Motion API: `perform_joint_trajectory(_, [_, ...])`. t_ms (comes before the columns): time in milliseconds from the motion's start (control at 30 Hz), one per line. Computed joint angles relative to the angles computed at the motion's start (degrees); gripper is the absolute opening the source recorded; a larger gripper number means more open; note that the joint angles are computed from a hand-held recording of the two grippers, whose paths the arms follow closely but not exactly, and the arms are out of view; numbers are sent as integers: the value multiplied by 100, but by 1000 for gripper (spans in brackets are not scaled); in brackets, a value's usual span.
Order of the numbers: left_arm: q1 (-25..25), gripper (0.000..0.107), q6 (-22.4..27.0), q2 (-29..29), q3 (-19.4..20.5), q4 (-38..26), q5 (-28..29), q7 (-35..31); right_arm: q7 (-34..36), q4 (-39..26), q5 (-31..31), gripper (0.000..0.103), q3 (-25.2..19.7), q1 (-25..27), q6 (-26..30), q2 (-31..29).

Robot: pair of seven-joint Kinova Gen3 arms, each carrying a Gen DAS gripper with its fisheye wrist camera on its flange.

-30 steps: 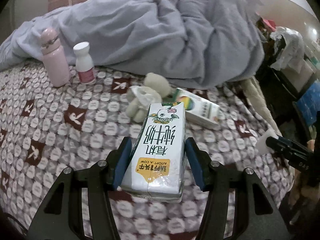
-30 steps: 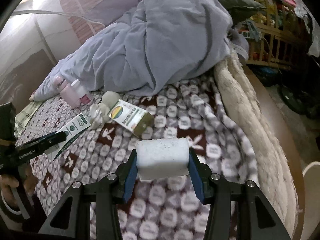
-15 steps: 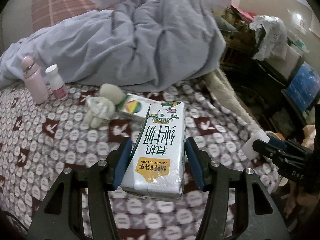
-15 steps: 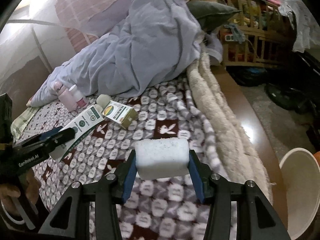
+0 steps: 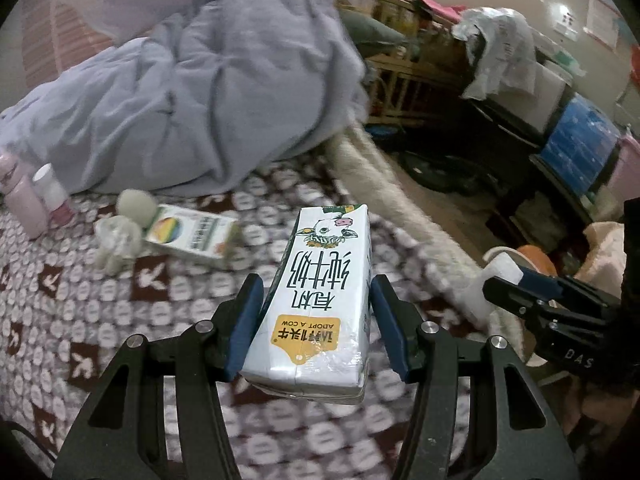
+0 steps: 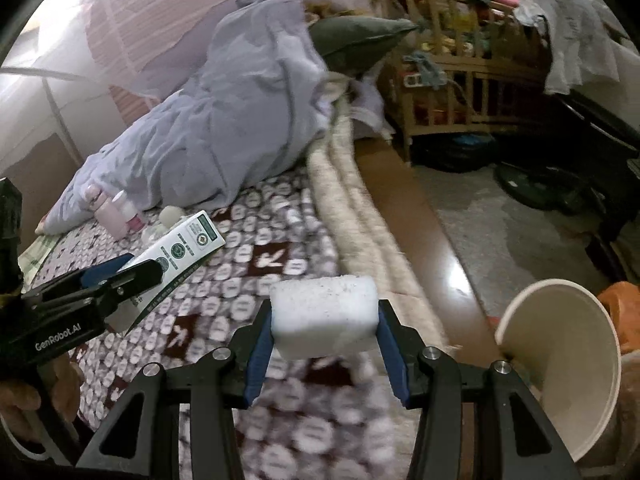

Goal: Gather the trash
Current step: 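Carry the milk carton and sponge over the white bucket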

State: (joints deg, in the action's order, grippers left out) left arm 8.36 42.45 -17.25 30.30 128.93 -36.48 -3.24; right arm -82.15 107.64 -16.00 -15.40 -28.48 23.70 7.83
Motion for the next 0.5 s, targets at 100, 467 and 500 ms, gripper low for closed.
perform_joint_trajectory(100, [-9, 54, -131, 288, 128, -163, -199, 137, 5, 74, 7, 47, 92, 110, 16, -88])
perform_joint_trajectory(467, [720, 54, -196, 1533, 43, -1037, -1178, 716, 285, 341, -158, 47, 489, 812, 76, -259])
perform_joint_trajectory(500, [810, 54, -188, 1631, 9, -1128, -1231, 724, 326, 357, -180, 47, 523, 887, 93, -260])
